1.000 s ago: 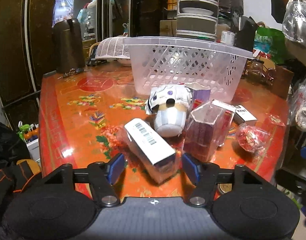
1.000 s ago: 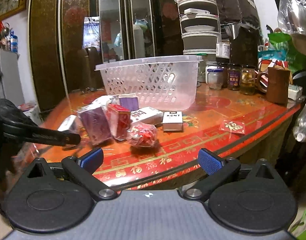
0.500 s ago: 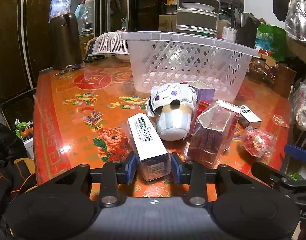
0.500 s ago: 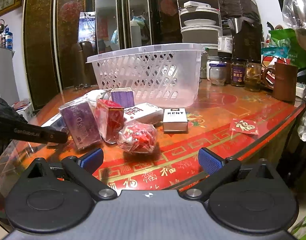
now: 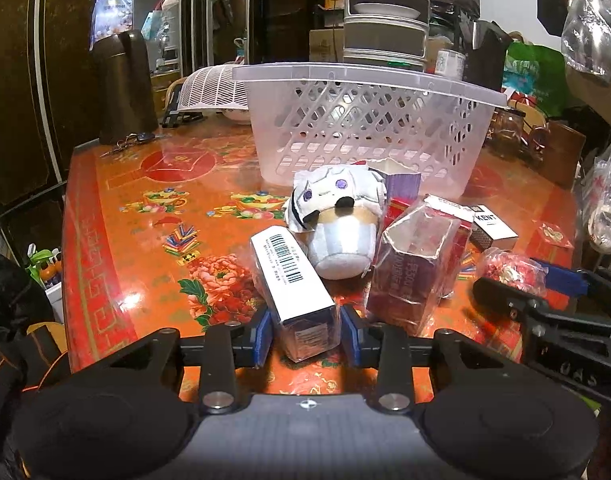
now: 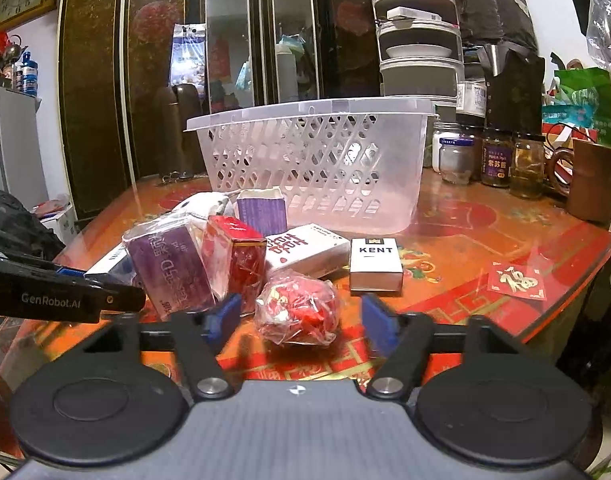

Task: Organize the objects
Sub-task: 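Grasp the white barcode box with the left tool while the right tool grasps the red wrapped candy, then carry both items over the clear basket and open both tools to drop them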

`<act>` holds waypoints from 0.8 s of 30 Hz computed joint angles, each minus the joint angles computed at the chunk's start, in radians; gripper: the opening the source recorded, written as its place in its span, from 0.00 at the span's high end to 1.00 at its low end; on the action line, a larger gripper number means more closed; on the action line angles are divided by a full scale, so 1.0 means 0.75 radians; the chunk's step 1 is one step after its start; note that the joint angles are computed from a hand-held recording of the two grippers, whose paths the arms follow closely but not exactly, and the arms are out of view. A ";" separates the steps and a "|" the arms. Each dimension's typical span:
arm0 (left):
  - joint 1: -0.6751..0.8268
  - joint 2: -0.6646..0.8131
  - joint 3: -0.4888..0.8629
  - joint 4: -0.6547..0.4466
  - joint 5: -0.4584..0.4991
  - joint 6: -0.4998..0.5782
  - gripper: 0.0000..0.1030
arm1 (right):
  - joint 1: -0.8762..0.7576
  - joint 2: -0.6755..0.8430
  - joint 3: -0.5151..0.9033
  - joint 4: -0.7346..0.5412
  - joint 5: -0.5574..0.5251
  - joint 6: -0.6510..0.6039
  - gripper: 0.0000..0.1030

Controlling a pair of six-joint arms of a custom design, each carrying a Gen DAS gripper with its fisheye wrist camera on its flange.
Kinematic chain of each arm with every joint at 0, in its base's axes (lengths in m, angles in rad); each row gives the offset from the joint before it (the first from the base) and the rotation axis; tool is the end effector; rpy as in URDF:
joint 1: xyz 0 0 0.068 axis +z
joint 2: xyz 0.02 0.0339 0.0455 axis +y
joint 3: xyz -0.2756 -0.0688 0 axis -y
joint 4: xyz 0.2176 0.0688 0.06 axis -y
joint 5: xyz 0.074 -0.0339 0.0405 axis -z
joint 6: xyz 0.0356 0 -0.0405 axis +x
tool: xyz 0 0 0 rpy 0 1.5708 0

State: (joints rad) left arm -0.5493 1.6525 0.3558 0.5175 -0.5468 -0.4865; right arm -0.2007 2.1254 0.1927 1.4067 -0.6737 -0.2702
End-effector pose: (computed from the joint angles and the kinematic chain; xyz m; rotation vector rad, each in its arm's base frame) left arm 0.2088 -0.1061 0.1216 -0.1887 2.2078 0.0810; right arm 0.2320 -0.0245 0.0719 -0.4623 1.9421 0.4036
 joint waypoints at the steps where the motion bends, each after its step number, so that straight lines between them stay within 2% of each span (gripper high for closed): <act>1: 0.002 -0.001 -0.002 0.005 0.004 -0.003 0.62 | 0.002 -0.016 0.008 -0.038 -0.005 -0.007 0.52; 4: -0.011 -0.004 -0.040 0.064 -0.005 -0.015 0.63 | -0.026 -0.030 0.009 -0.060 -0.043 -0.024 0.52; 7: -0.070 -0.030 -0.070 0.094 -0.102 -0.026 0.64 | -0.068 -0.025 -0.003 -0.031 -0.079 -0.024 0.52; 9: -0.099 -0.074 -0.104 0.119 -0.131 -0.039 0.64 | -0.105 -0.037 0.002 -0.060 -0.120 -0.027 0.52; 13: -0.203 -0.121 -0.175 0.186 -0.268 -0.056 0.64 | -0.185 -0.049 0.008 -0.105 -0.212 -0.039 0.52; 24: -0.316 -0.115 -0.234 0.327 -0.426 -0.018 0.64 | -0.280 -0.119 0.044 -0.267 -0.320 -0.094 0.53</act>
